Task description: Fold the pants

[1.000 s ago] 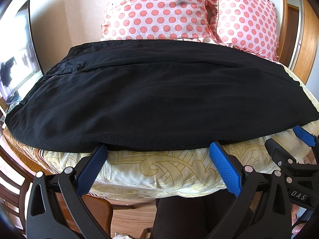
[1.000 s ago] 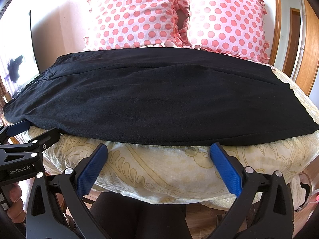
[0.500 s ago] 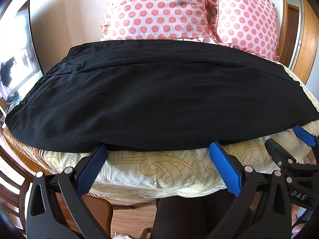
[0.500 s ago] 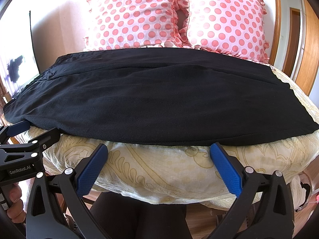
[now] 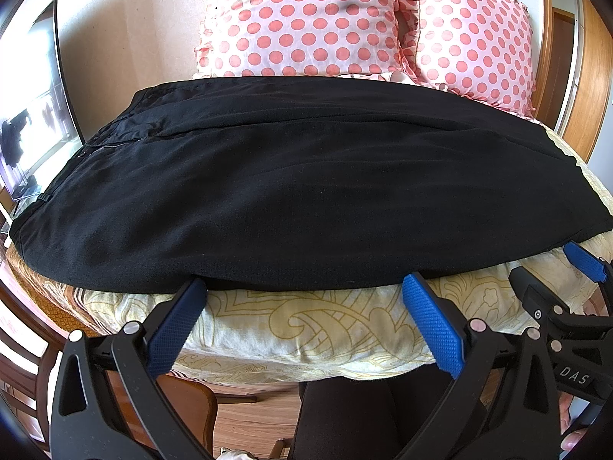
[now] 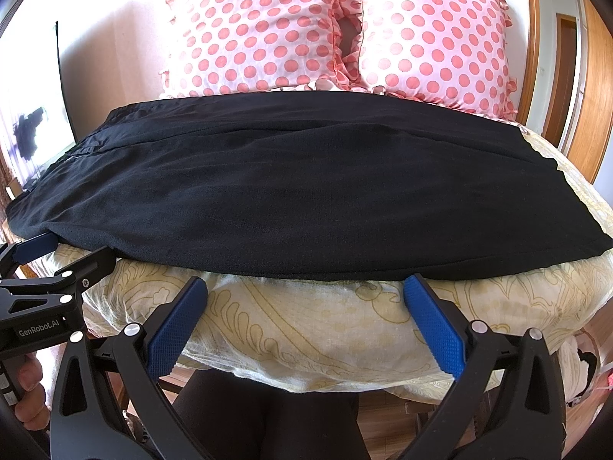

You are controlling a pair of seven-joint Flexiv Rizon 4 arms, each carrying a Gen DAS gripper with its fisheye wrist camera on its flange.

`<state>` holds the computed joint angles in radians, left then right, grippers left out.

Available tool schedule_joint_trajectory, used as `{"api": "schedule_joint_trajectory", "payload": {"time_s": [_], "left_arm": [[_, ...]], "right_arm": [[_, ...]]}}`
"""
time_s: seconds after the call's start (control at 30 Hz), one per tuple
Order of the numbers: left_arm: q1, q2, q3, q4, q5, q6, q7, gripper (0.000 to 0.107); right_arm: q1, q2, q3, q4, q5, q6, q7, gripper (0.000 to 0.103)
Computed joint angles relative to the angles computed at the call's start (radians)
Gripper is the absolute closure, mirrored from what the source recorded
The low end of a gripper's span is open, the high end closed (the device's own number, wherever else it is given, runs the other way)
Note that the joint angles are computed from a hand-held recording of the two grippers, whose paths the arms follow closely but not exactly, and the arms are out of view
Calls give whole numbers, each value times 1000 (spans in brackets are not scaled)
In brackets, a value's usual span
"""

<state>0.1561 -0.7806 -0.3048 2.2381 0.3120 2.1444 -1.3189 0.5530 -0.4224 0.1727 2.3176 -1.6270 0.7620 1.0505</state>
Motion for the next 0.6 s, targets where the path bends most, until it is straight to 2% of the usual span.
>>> {"api": "schedule_joint_trajectory", "payload": {"time_s": [0.6], "left_arm": [[0, 0, 0, -1, 1, -1, -1, 6]], "right_arm": [[9, -4, 0, -2, -6, -15, 10, 1]]}}
